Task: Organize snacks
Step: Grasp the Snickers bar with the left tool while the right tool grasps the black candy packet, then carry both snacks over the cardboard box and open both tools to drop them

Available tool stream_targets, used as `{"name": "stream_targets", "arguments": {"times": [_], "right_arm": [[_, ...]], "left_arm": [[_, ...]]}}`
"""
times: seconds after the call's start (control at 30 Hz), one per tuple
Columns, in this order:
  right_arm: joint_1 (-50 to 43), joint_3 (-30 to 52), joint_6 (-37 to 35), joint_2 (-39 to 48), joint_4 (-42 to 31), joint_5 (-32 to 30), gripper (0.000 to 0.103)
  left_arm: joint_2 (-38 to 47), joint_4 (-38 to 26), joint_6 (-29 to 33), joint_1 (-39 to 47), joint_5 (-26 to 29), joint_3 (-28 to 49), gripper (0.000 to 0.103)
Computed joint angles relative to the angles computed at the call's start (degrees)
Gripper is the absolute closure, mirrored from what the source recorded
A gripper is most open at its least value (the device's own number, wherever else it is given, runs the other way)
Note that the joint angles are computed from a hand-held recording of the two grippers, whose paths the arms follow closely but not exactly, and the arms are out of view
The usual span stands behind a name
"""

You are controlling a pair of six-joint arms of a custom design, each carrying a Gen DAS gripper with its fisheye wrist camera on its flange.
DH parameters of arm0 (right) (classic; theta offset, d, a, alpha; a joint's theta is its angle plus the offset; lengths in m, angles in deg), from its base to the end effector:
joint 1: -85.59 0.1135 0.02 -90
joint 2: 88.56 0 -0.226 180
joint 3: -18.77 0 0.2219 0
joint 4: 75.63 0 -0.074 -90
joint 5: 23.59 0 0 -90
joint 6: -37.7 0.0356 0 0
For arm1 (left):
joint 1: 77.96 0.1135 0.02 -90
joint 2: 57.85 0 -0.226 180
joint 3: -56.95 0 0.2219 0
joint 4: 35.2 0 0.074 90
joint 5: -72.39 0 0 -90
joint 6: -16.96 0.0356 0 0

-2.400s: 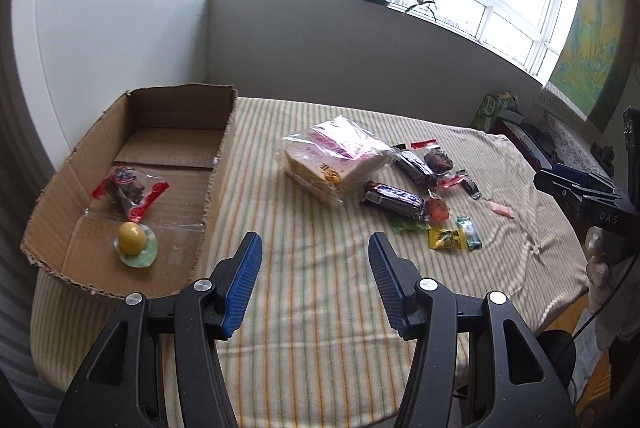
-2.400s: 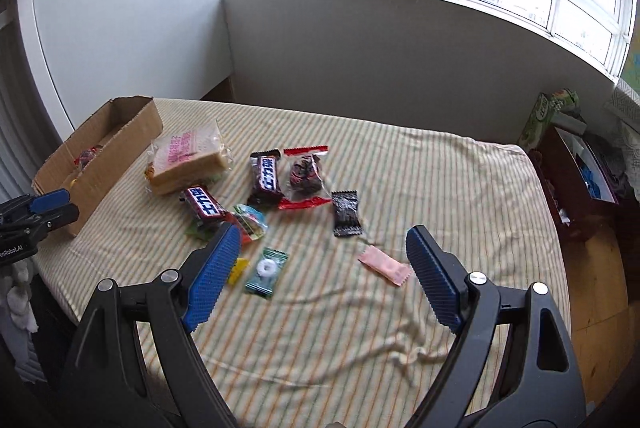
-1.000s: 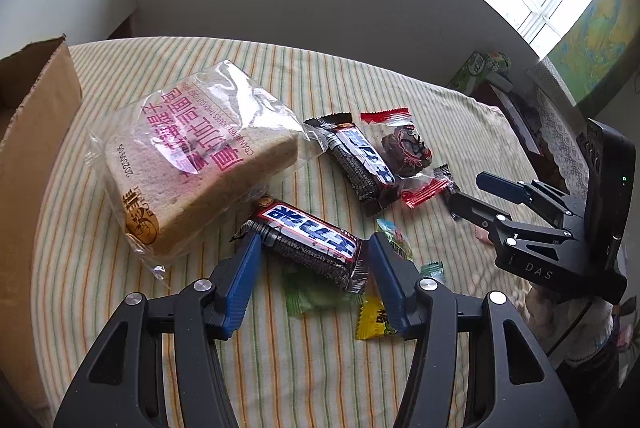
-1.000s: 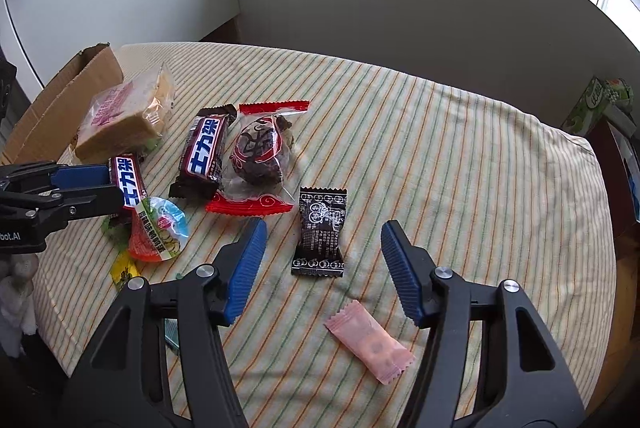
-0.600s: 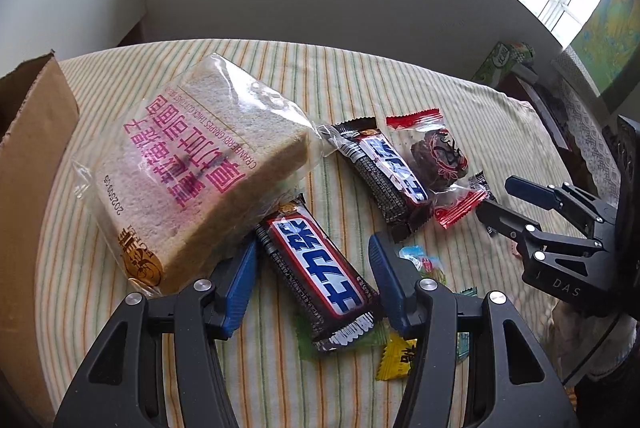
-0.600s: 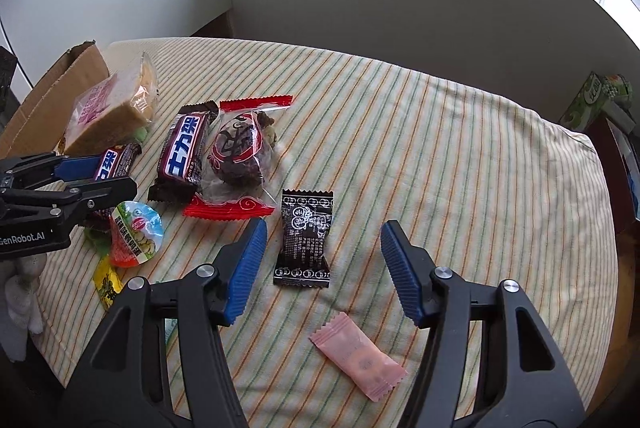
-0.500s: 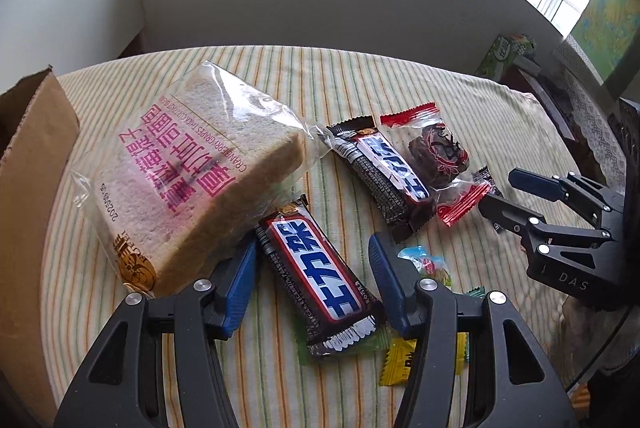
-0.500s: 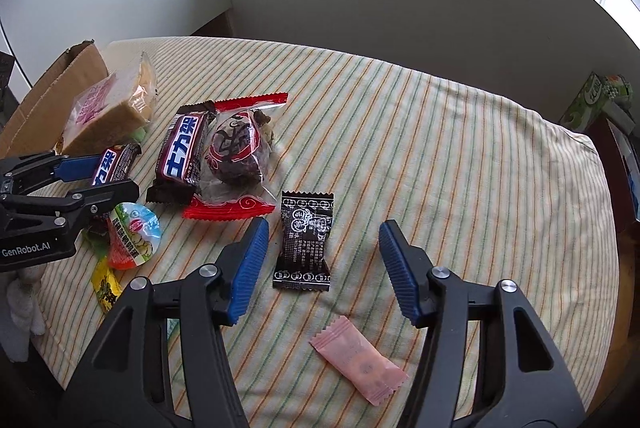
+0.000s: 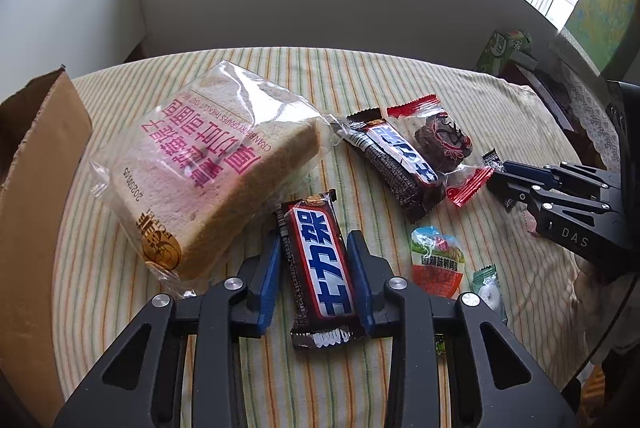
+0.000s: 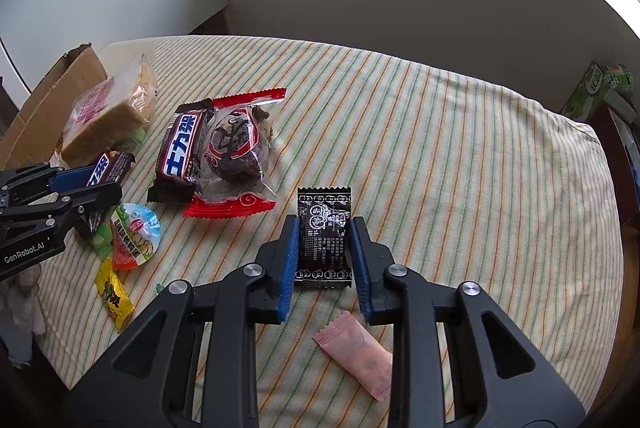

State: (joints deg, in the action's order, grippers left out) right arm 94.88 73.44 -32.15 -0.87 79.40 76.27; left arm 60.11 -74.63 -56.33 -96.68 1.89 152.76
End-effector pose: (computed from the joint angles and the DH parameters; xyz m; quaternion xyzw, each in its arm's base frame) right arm 0.2524 0.0351 0.1259 0.1142 0.9511 -0.0101 0.2867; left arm 0.3586 -0.1341 0.1349 0.3303 0.8974 -0.1684 0.2390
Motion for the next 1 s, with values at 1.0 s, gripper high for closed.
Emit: {"name": "stream_targets", "arguments": {"times": [1.0], "right_arm": [[27.8,25.7,10.9,1.3,-18.2,14.9,0.077]], "left_arm": [[-14.8,-6.8,9.9,22.5,12.5,-4.4,0.072]]}}
